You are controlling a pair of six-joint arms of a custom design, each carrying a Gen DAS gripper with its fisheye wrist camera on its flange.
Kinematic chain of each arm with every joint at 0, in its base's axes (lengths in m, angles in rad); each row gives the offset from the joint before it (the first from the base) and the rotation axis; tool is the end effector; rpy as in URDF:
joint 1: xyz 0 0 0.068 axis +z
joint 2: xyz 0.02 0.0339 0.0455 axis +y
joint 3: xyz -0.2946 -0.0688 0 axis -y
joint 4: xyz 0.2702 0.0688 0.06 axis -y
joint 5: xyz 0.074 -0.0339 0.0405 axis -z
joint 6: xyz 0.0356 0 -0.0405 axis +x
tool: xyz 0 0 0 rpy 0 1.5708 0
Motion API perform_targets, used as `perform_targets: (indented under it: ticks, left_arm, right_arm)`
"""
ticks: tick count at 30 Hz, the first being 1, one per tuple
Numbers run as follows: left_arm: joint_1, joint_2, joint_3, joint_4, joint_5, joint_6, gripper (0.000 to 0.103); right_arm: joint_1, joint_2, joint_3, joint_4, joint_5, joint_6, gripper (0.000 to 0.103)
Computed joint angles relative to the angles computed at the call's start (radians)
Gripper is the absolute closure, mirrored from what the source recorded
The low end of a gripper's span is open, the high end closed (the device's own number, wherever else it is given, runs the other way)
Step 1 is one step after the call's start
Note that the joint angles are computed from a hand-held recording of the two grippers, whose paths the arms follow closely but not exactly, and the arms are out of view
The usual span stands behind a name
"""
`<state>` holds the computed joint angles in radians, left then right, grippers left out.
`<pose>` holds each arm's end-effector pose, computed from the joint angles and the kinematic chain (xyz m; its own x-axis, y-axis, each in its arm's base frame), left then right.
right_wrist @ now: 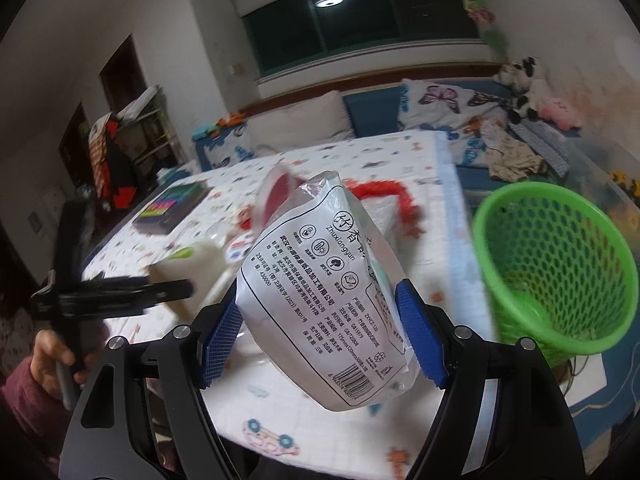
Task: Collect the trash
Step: 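Carry the bag and paper cup to the green basket and release both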
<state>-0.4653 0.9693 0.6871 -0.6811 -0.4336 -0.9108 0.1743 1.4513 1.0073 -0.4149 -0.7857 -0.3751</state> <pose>0.1767 -0.0720 0.2515 -0.6022 -0.4998 -0.6225 -0.4615 0.8542 -0.2394 0.3102 0.0802 0.2690 -0.4822 -0.3479 -0.8040 -0.8107 0.5251 0.2590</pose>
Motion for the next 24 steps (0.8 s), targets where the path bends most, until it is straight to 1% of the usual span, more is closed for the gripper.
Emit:
perform_targets:
  ticks: [3, 6, 9, 12, 15, 20, 22, 24]
  left_arm:
    - [-0.028, -0.043, 0.030, -0.037, -0.007, 0.003, 0.040]
    - [-0.065, -0.044, 0.086, -0.066, -0.039, 0.026, 0.040]
    - [-0.074, -0.014, 0.141, -0.041, -0.023, 0.075, 0.040]
    - [-0.058, 0.053, 0.202, 0.003, 0.024, 0.136, 0.040]
    - [-0.043, 0.143, 0.265, 0.060, 0.078, 0.198, 0.040]
    - [-0.003, 0.335, 0.411, 0.124, 0.179, 0.290, 0.040]
    - [0.001, 0.400, 0.467, 0.138, 0.206, 0.307, 0.040]
    - [-0.001, 0.460, 0.522, 0.142, 0.219, 0.325, 0.040]
  right_arm:
    - [-0.046, 0.035, 0.035, 0.020, 0.004, 0.025, 0.028]
    - [-0.096, 0.085, 0.086, 0.042, 0.003, 0.064, 0.028]
    - [-0.135, 0.145, 0.146, 0.066, 0.019, 0.100, 0.028]
    - [-0.167, 0.227, 0.219, 0.061, 0.022, 0.124, 0.027]
    - [-0.183, 0.304, 0.276, 0.066, 0.058, 0.139, 0.027]
    - [-0.201, 0.414, 0.365, 0.041, 0.081, 0.147, 0.026]
    - [-0.207, 0.453, 0.397, 0.030, 0.087, 0.147, 0.024]
    - [-0.212, 0.491, 0.432, 0.013, 0.080, 0.150, 0.018]
